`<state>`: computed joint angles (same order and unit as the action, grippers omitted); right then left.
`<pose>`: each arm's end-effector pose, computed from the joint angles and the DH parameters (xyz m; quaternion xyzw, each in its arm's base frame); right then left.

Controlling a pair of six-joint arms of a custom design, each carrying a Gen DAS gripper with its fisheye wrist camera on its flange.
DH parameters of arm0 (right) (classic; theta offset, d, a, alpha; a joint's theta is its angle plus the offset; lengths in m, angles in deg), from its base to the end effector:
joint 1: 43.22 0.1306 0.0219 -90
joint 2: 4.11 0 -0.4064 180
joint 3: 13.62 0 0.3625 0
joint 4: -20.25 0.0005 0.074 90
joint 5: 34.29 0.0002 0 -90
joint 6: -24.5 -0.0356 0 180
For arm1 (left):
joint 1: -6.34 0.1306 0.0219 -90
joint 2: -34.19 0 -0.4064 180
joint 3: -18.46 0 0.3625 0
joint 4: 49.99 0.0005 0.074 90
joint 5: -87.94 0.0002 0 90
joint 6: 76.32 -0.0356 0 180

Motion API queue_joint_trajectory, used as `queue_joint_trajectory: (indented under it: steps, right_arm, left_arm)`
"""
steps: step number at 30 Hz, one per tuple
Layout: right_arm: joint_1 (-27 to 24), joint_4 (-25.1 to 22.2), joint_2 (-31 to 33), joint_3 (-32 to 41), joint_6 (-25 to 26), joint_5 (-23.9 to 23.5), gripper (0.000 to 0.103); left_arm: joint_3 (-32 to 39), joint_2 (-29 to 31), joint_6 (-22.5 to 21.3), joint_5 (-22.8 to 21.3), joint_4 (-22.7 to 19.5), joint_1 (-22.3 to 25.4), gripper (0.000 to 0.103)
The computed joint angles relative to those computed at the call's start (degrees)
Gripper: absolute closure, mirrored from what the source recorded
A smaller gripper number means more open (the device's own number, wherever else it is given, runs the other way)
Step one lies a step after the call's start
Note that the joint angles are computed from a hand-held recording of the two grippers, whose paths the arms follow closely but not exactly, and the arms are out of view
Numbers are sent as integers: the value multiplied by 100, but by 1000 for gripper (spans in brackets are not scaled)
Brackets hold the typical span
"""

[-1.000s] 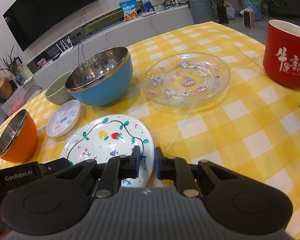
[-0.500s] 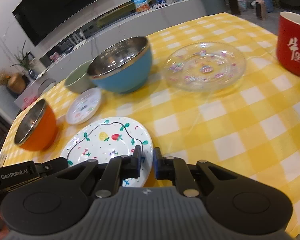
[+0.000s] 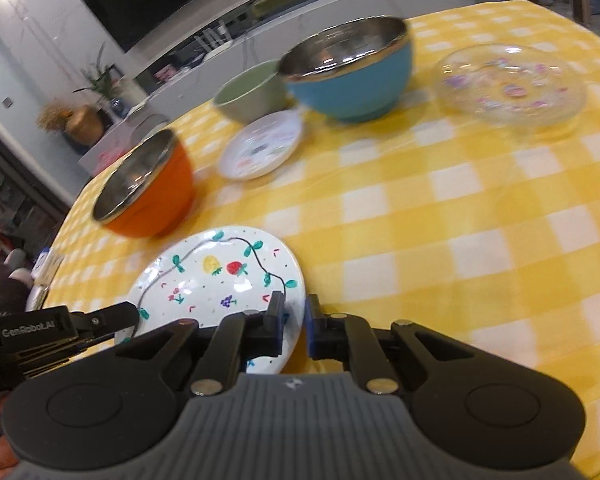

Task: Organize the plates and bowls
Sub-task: 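Slide the painted plate away from the bowls with the left gripper, release, then move the left gripper to the clear glass plate rim and close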

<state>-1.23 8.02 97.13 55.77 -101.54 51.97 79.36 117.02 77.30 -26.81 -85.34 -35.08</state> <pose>0.3612 0.3275 0.2616 -0.0605 0.9184 0.2688 0.2840 0.2830 -0.2305 0.3089 -0.2397 0.9081 -0.0932 0.3306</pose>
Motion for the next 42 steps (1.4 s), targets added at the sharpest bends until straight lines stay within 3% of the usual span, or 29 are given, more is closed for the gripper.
queue_joint_trajectory:
  steps: [11,21,31,37,42]
  right_arm:
    - [312,286,161,105,82,-141,95]
    - [382,249,202,136,412,-98,96]
    - [374,180,32,93,706,240,88]
    - [247,-431,-114,246,761,647,77]
    - [-7,-1132,-215,636,1306,843,74]
  left_arm:
    - [-387,-449,250,-143,-190,144,91]
    - [-264,-294,127,-166,-547,135,89]
    - [99,-183,-113,-798,-950,-210,84]
    - [566,-1,-556,-1097,-922,-483,78]
    - [1126,317,-1184,-1088,-789,-601,78]
